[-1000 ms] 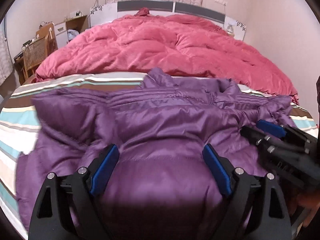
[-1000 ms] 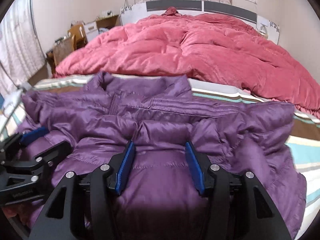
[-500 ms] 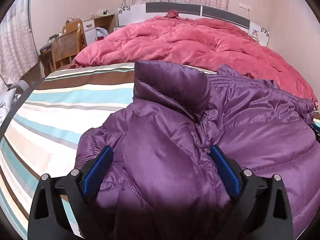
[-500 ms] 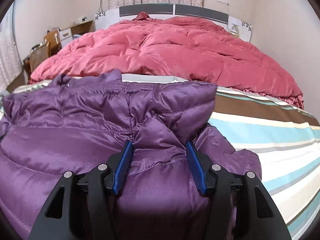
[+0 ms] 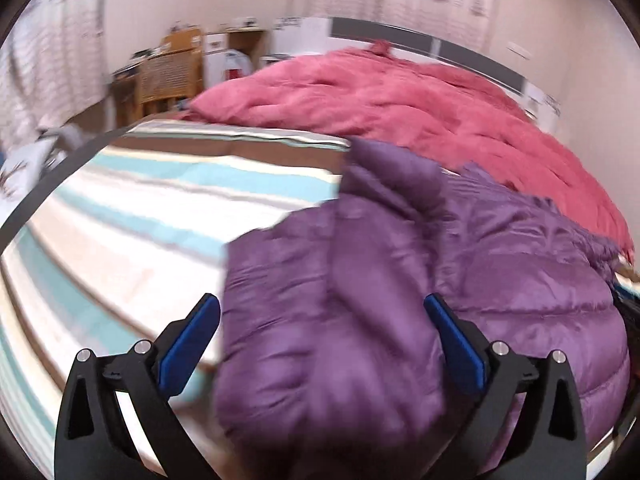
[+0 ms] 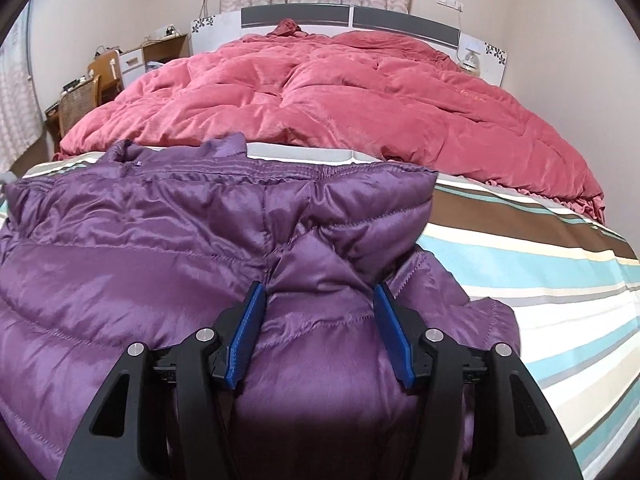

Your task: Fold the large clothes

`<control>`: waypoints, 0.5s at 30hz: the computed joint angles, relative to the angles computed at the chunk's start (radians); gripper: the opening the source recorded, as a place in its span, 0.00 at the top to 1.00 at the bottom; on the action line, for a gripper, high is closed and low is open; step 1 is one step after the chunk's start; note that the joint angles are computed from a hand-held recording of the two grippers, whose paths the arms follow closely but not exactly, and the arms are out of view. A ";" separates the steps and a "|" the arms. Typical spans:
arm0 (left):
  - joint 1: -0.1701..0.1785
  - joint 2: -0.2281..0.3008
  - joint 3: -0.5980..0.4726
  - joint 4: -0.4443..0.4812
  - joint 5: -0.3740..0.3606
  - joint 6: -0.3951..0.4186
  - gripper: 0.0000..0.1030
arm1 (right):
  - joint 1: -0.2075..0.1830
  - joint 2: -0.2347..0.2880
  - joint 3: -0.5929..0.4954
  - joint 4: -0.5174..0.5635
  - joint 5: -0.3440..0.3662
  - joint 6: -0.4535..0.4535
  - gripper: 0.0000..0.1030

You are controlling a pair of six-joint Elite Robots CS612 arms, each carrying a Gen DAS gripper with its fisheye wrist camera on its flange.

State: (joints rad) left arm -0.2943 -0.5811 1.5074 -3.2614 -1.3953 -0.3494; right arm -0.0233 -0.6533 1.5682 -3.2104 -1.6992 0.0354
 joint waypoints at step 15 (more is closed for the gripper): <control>0.040 -0.020 0.094 -0.099 -0.215 -0.149 0.03 | 0.018 -0.107 0.164 -0.114 0.133 0.055 0.46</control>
